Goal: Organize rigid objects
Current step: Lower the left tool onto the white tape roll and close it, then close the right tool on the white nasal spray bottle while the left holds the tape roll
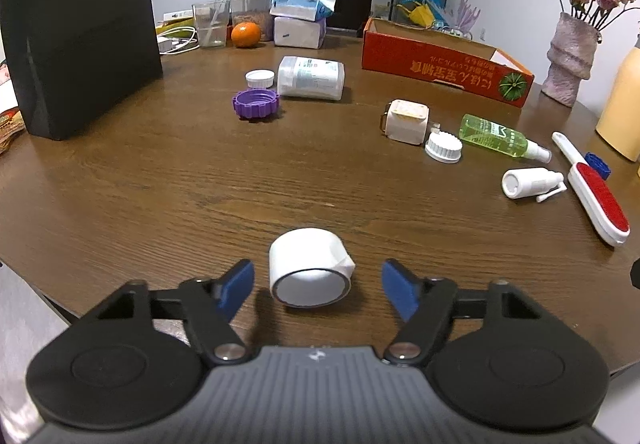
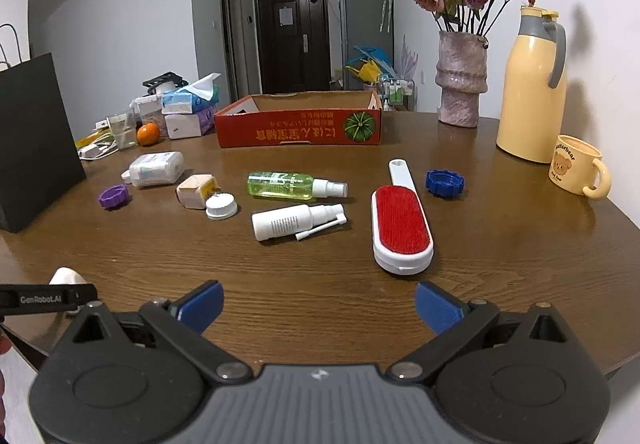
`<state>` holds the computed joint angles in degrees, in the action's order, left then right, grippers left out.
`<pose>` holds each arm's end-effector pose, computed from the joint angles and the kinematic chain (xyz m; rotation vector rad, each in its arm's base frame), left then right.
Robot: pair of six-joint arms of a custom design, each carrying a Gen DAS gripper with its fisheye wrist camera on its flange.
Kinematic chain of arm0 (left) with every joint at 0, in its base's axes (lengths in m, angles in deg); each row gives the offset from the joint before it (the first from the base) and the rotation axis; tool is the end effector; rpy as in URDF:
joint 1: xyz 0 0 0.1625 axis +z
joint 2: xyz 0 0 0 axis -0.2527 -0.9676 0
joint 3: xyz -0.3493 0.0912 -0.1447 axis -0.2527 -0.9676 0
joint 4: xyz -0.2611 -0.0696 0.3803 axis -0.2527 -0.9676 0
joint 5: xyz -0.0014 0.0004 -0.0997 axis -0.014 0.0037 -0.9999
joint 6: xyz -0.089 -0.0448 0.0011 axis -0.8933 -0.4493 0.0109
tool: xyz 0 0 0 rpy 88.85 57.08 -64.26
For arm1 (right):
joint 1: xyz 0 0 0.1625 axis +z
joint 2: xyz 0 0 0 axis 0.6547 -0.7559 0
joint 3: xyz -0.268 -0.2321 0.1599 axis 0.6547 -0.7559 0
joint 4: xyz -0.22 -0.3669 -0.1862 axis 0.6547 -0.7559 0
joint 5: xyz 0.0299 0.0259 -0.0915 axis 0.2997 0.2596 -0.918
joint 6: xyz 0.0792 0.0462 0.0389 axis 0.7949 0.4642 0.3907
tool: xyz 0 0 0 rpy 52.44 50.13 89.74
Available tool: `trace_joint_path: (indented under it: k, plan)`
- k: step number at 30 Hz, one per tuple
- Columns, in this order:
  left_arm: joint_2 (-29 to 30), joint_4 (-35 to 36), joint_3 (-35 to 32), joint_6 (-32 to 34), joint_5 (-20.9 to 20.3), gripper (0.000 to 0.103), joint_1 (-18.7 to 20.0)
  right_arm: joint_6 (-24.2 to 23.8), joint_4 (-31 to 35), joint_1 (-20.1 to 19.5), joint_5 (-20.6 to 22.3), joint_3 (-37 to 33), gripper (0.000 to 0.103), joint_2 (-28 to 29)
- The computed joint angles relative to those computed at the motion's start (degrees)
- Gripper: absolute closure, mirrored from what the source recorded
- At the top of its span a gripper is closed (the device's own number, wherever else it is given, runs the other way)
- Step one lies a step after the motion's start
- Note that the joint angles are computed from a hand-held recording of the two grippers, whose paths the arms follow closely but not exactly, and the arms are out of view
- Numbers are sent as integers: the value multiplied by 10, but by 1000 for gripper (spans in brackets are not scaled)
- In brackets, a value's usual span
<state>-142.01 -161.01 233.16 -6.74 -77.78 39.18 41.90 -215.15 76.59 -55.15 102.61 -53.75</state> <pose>-0.1433 -0.3076 0.1774 0.2624 2.2008 -1.0061 0.2048 -0.2585 0.1517 0.4386 -2.1811 1.1502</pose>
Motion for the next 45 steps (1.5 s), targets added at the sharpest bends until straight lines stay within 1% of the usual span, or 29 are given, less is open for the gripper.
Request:
trace_joint_path:
  k: [2, 3, 4, 13, 19, 22, 26, 33, 41, 45]
  plan:
    - [11, -24, -2, 16, -4, 51, 10, 0, 6, -5, 4, -3, 2, 0]
    - [18, -34, -4, 23, -5, 56, 15, 0, 9, -8, 5, -4, 2, 1]
    - [23, -47, -5, 34, -7, 57, 20, 0, 11, -10, 7, -6, 2, 1]
    - [71, -129, -12, 96, -2, 58, 38, -8, 31, -34, 22, -25, 2, 11]
    - [110, -197, -24, 146, -1, 58, 49, -27, 29, -48, 27, -49, 2, 31]
    - [132, -223, -34, 165, 1, 58, 56, -42, 26, -59, 38, -60, 2, 37]
    - [163, -254, -46, 185, 4, 58, 62, -67, 23, -80, 67, -70, 2, 42]
    - [219, -320, -68, 228, 4, 58, 73, -128, 15, -118, 124, -87, 2, 53]
    - [283, -381, -97, 266, 9, 59, 86, -157, 33, -158, 184, -108, 2, 59]
    - [313, -410, -110, 286, 11, 59, 89, -178, 37, -174, 202, -124, 2, 69]
